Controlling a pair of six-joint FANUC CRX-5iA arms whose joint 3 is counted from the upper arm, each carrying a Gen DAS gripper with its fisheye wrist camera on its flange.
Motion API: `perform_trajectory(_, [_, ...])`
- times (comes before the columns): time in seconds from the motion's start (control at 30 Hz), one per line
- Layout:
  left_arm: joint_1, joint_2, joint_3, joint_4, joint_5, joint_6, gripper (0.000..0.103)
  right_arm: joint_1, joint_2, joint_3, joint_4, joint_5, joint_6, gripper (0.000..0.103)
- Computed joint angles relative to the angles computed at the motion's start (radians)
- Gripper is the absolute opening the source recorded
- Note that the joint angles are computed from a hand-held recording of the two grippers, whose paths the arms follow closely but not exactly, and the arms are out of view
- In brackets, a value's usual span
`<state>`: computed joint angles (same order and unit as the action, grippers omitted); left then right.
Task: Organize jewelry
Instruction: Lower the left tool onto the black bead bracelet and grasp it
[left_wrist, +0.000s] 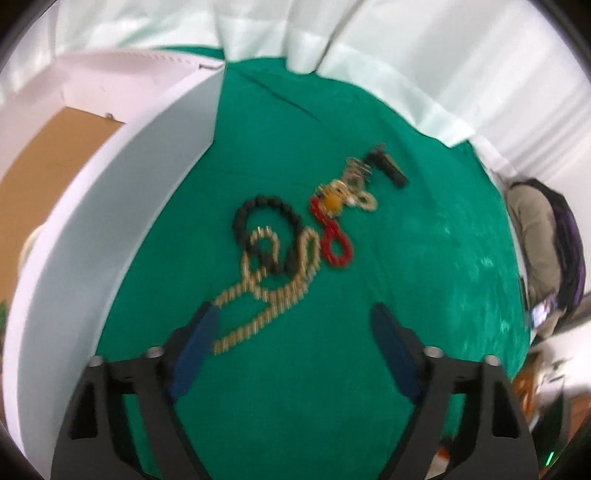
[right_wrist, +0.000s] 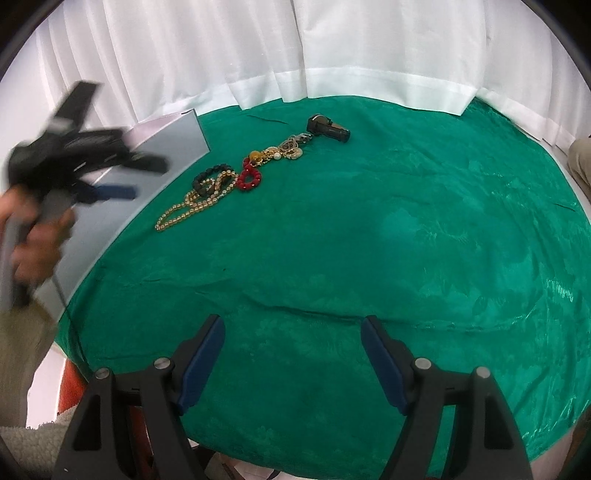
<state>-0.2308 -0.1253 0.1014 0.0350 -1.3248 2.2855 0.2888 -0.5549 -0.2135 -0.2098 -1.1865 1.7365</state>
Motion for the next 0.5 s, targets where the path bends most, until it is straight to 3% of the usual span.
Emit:
perform_trajectory(0.17, [0.079,0.086,0.016,0.012,-0.02,0.018,0.061,-0.024,-0.007,0.003,-0.02,-0.009,0.021,0.078])
perform_trajectory(0.27, [0.097,0.106,0.007,0.016,-0.018,0.048,0.04,-0.043,-0.006,0.003,-0.032,-0.015,0.032,0.078])
perform_trajectory(0.33, [0.089,0.114,0.017,-0.008,-0.019,0.058,0.032,-0.061,0.001,0.003,-0.038,-0.016,0.037,0.078])
perform_trajectory(0.4, [0.073,0.131,0.039,-0.033,-0.024,0.046,0.011,-0.074,0.009,0.004,-0.042,-0.018,0.037,0.078])
perform_trajectory(0.5, [0.066,0.129,0.036,-0.032,0.003,0.049,0.01,-0.09,0.017,0.007,-0.05,-0.021,0.04,0.078])
